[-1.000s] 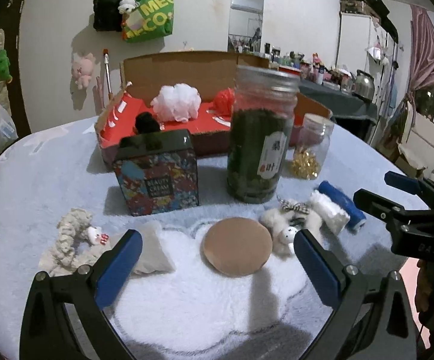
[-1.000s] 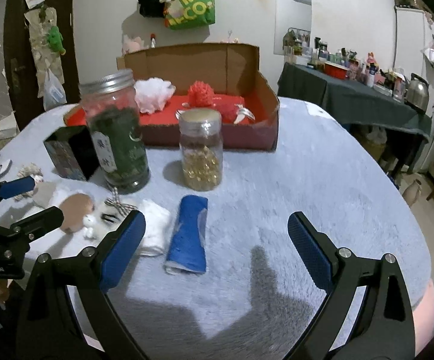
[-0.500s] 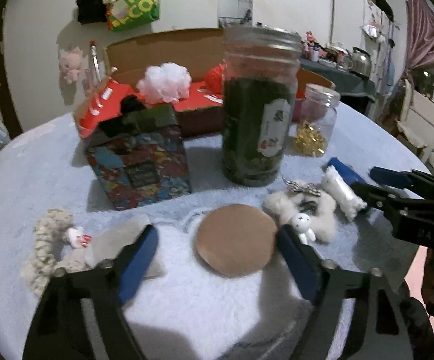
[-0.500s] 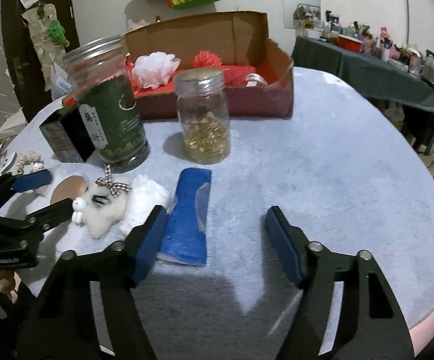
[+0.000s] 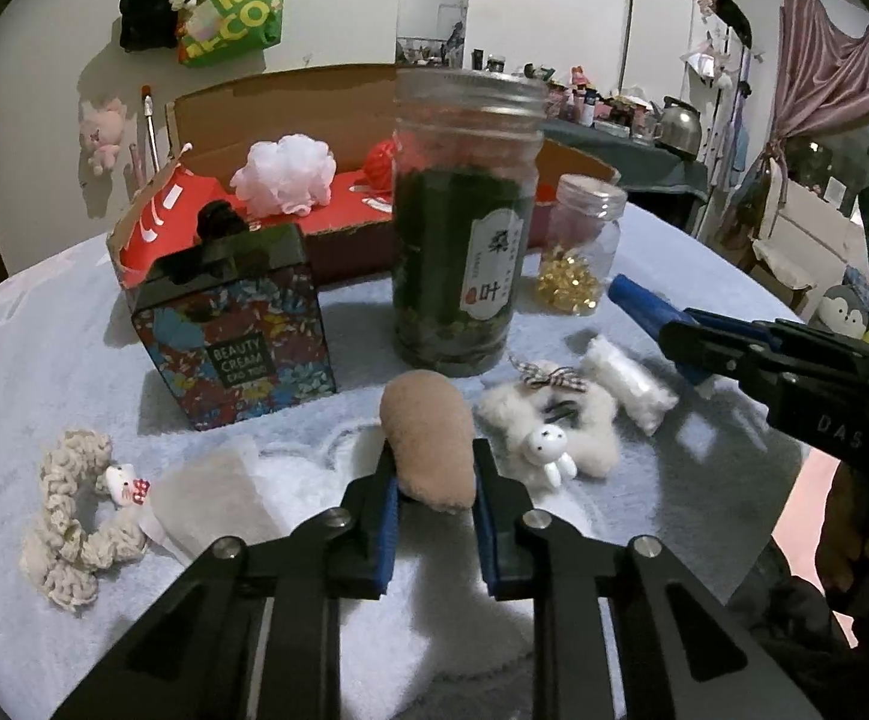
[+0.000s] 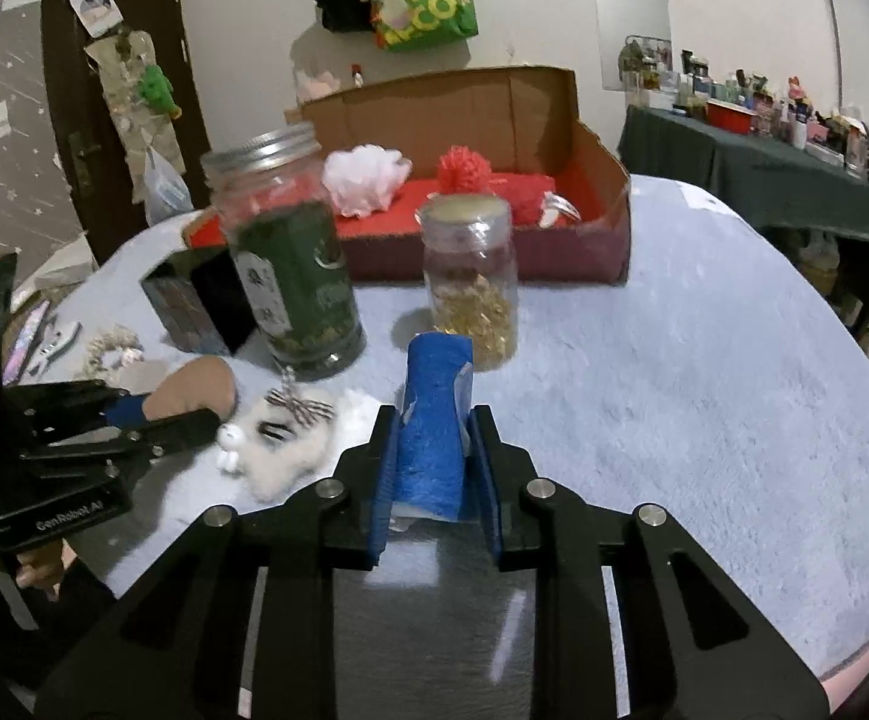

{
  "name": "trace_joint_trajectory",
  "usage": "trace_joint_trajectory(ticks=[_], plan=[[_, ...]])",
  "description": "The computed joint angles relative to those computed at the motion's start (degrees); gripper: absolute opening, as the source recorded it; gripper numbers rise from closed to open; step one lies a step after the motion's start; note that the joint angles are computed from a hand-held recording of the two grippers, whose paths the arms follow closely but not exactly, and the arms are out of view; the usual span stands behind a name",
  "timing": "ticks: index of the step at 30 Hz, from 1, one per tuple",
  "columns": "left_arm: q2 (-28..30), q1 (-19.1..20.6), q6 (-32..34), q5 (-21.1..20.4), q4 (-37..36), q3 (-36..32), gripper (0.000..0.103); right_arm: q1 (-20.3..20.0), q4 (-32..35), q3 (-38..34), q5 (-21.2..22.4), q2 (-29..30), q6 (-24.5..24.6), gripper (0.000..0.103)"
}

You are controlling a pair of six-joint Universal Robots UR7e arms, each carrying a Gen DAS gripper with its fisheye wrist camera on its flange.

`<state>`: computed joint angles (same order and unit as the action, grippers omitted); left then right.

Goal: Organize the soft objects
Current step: 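Lift the blue sock and beige pad and carry both toward the red box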

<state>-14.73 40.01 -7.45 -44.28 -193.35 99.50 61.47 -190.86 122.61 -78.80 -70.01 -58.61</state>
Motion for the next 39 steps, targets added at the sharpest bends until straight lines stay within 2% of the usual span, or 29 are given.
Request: trace_joint_trajectory(ticks=[12,23,36,39], plan=[[-0.8,0.2,1.7,-3.2,-0.9,-0.3,0.021,2.2,3.4,0.9,0.9,0.0,-3.1,0.022],[-1.1,0.2,1.5,-2.6,0.1,-0.4,0.021,2.6,4.8,0.3,0.1,0.2,-3.0,0.022],[-8.7,1.2,-7.1,0.8,9.4,5.3,0.021,2.0,7.0,-1.3,-2.3,-0.8,-0.3,0.022],[-10.5,1.8,-8.8,0.5,11.8,6.1,0.021,2.1,6.7,-1.7,-3.0,-0.9,0.4,0.022]])
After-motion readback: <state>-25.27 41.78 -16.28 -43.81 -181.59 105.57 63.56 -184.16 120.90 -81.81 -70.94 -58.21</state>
